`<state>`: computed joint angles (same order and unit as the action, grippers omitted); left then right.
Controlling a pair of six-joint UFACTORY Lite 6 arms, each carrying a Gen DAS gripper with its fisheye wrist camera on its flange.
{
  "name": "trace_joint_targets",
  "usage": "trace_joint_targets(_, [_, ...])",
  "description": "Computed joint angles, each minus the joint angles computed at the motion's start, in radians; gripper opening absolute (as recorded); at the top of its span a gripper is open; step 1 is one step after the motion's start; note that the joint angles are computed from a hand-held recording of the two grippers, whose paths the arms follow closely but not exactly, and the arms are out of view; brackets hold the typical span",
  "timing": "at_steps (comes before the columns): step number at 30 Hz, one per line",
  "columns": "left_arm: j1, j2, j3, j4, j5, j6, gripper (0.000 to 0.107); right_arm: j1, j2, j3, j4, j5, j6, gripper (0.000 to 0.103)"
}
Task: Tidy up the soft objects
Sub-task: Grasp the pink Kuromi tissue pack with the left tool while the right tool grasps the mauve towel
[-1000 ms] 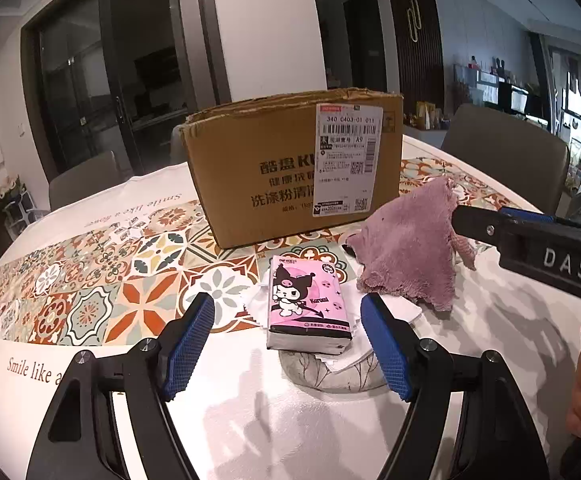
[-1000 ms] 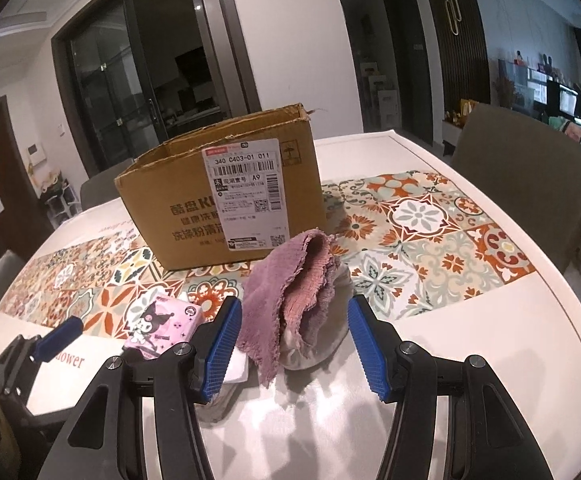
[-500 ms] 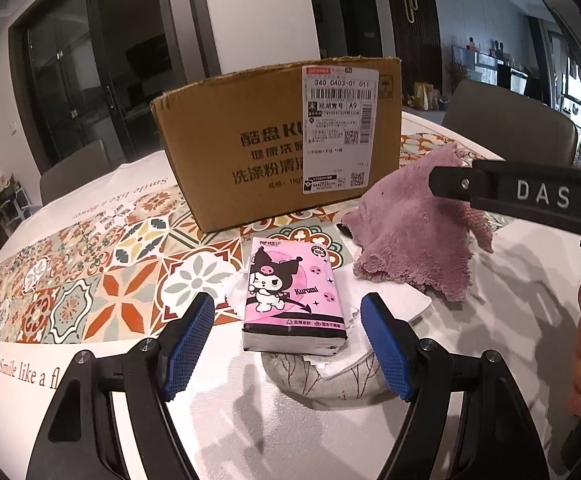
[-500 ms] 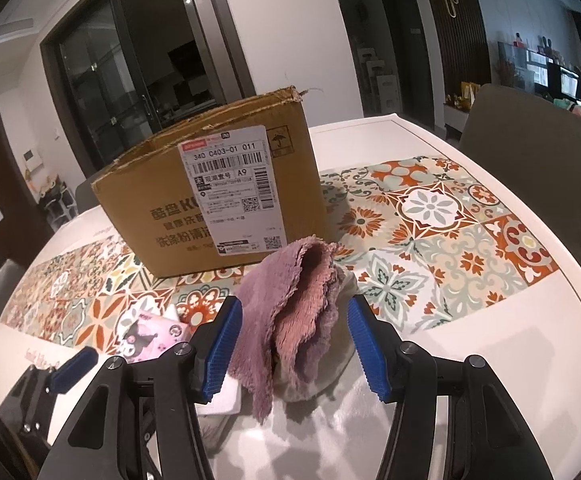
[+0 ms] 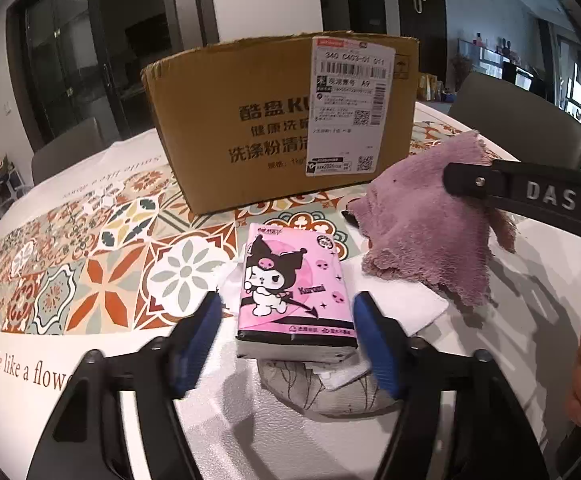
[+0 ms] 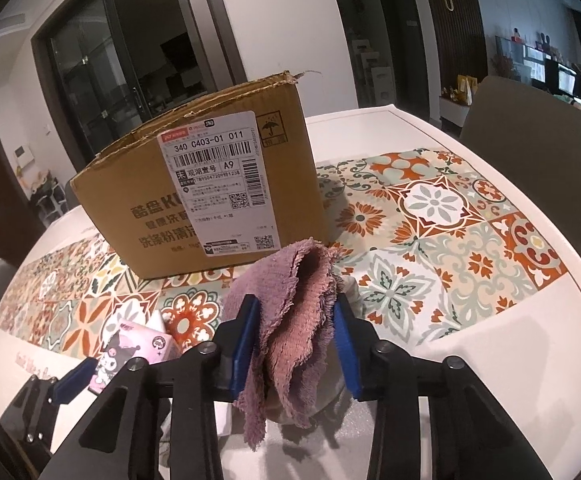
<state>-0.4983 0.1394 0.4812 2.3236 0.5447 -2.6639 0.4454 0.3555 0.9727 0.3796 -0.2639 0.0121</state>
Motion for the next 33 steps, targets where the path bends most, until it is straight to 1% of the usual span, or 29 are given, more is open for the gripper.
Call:
trace_joint_targets(2, [0.016, 0.001, -0.001, 0.033, -0.011, -0.026, 0.058, 0.005, -0.009, -0.009, 0.026, -0.005, -0.028, 0.033])
trace_joint_targets(3, [0.021, -0.002, -0.004, 0.048, -0.011, -0.039, 0.054, 0.008, -0.014, -0.014, 0.035, -0.008, -0.038, 0.033])
trace_joint_targets(4, [0.021, -0.008, -0.011, 0.056, -0.007, -0.048, 0.053, 0.012, -0.019, -0.019, 0.044, -0.011, -0.048, 0.032])
trace_joint_targets(6, [0.02, -0.019, -0.023, 0.066, 0.003, -0.064, 0.053, 0.018, -0.032, -0.03, 0.049, -0.015, -0.053, 0.03])
trace_joint_targets(8, [0.027, -0.027, -0.03, 0.085, 0.003, -0.083, 0.053, 0.025, -0.051, -0.047, 0.054, -0.025, -0.057, 0.025])
trace_joint_targets(10, [0.035, -0.039, -0.044, 0.113, 0.008, -0.112, 0.052, 0.032, -0.066, -0.06, 0.076, -0.033, -0.079, 0.024])
trace_joint_targets(14, [0.004, -0.075, -0.078, 0.072, 0.048, -0.094, 0.052, 0.053, -0.101, -0.091, 0.125, -0.057, -0.131, 0.019])
trace_joint_targets(16, [-0.001, -0.087, -0.088, 0.065, 0.051, -0.088, 0.052, 0.055, -0.111, -0.102, 0.107, -0.063, -0.114, 0.015])
trace_joint_targets(19, [-0.002, -0.108, -0.097, 0.048, 0.042, -0.076, 0.052, 0.054, -0.118, -0.112, 0.076, -0.067, -0.084, 0.012])
trace_joint_targets(22, [-0.004, -0.143, -0.109, 0.027, 0.036, -0.057, 0.052, 0.055, -0.131, -0.125, 0.049, -0.072, -0.052, 0.01])
trace_joint_targets(28, [-0.002, -0.23, -0.136, -0.005, 0.016, -0.019, 0.052, 0.066, -0.185, -0.159, 0.051, -0.087, -0.039, 0.009])
trace_joint_targets(33, [0.01, -0.319, -0.154, -0.022, -0.032, 0.015, 0.052, 0.075, -0.238, -0.179, 0.079, -0.094, -0.06, 0.009])
